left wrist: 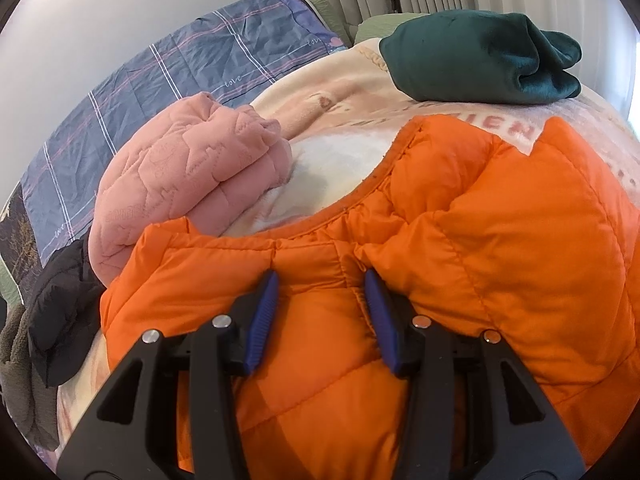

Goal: Fold large clothes

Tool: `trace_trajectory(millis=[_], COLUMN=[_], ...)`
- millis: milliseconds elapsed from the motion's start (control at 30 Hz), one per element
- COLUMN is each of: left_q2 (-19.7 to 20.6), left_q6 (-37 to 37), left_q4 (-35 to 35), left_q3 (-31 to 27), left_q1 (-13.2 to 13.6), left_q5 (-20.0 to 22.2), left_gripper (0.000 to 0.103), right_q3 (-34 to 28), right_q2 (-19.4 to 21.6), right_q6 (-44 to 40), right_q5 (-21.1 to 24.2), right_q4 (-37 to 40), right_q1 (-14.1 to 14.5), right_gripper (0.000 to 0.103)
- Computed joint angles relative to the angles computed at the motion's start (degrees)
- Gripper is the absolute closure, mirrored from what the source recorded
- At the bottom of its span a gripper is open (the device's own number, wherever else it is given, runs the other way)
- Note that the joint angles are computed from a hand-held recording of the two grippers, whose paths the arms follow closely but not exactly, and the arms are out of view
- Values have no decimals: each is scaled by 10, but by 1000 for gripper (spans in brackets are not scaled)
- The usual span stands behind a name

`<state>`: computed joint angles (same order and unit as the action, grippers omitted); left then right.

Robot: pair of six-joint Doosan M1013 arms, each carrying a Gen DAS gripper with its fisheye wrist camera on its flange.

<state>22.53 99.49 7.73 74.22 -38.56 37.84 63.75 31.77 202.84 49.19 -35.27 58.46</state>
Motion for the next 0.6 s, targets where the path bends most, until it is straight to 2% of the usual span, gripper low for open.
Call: trace_trajectory(millis=[200,233,267,300,333,400,433,467,533,567,600], left_q2=[1,1,1,1,1,1,1,1,1,1,2], left_q6=[9,10,11,11,13,11,12,10,9,8,9], left_q4=[-19,-20,-21,-20,-22,-21,-24,-20,-18,-18,-20], left_q3=[-2,-1,-1,-1,-2,-2,-2,-2,-1,-2,-2], left_q1=[4,4,4,4,5,4,5,4,4,4,4], left_q5=[-3,-4,-4,-3,-4,-3,-2,-3,-5,-5,-4], left_gripper=[57,57,57,57,57,57,57,57,57,57,57], right_q3=[-8,-8,0,4,4,-14,-16,-5,34,45,44], right_q2=[3,1,-4,-7,-8,-3,-1,-5,-17,-19,-18], right_q6=[-17,-19,-19,-21,-25,-55,-67,-53,8,19,9], right_q5=[-14,-11,-13,-27,-33,-2,3,-11,-79,-102,-105], right_q4=[18,16,6,0,1,3,9,17,16,9,11], right_q1=[-13,-12,-10,-11,-9,-4,-5,-9,-19,-23,-25], right_gripper=[7,11,26,36,39,39,35,27,23,22,21])
